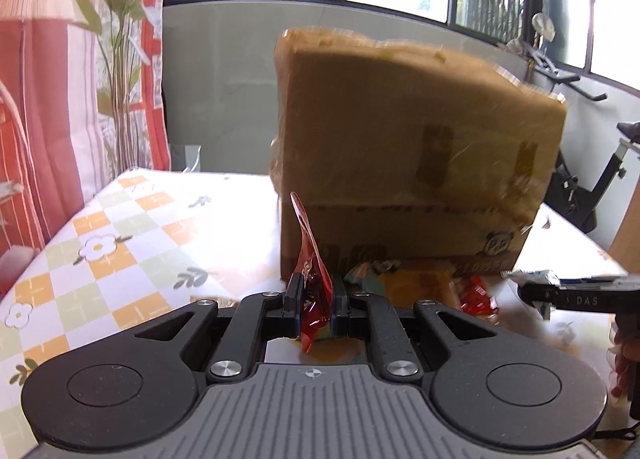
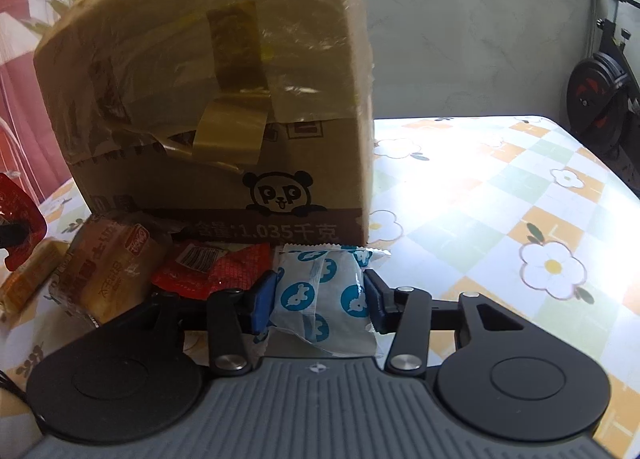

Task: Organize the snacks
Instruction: 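Carry both packets to the box and release them inside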

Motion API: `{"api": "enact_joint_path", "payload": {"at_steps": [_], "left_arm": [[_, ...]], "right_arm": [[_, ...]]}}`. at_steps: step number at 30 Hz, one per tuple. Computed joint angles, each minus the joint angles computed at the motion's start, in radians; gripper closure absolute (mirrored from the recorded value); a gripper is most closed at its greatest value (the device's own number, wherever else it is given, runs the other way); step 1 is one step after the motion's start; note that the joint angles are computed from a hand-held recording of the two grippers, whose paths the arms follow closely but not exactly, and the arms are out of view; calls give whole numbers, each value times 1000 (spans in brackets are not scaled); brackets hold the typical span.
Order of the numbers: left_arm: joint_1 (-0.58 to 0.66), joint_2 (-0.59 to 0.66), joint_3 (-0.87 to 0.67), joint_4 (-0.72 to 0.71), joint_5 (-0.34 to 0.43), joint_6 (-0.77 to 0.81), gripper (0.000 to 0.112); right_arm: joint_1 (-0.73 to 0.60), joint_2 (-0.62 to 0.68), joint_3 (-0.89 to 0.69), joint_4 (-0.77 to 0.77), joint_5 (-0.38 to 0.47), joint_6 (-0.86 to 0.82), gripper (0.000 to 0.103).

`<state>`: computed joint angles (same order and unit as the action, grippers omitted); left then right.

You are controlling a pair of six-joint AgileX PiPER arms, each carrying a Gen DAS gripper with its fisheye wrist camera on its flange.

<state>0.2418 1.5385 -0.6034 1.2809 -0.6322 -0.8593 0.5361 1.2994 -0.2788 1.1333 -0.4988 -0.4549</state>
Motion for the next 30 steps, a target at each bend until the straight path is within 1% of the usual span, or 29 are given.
{"api": "enact_joint_path", "payload": {"at_steps": [2,5,7,8,11,13,15,16,19,20,21,22,23,26,29,30], "left_arm": [[11,-26,-3,43,-19,-49,99],[10,-68,-9,79,-47,-105,99],[12,-99,-18,96,-76,-131,99],[6,-122,-24,98,-85,-145,99],[-14,-166,-58,93,-115,-181,99],[-46,-177,-104,92,-112,-218,99],[-94,-176,-157,77,-85,-235,99],[-119,-169,-187,70,-69,-241,99],[-209,-128,-297,71,-2,-296,99],[-235,-107,-332,66,19,-310,99],[-265,-88,-366,54,47,-315,99],[-297,-65,-406,58,80,-334,99],[-324,-39,-444,66,110,-355,99],[-386,40,-555,124,187,-434,99],[-425,111,-642,178,242,-497,98],[-434,130,-662,180,256,-503,95]], "right_arm": [[38,-82,33,110,-17,-65,55],[102,-220,56,296,-74,-210,55],[141,-312,43,410,-128,-340,55],[182,-361,25,472,-181,-416,55],[217,-453,-45,523,-265,-565,55],[203,-479,-99,498,-277,-624,55],[159,-477,-155,455,-248,-667,55],[118,-471,-181,430,-208,-680,55],[-59,-399,-293,354,-16,-692,55],[-114,-361,-330,303,45,-663,55],[-153,-321,-362,236,88,-621,55],[-177,-270,-401,182,111,-597,55],[-184,-224,-438,167,117,-602,55],[-229,-90,-547,161,183,-613,55],[-241,2,-604,199,189,-636,55],[-242,22,-614,219,184,-649,54]]}}
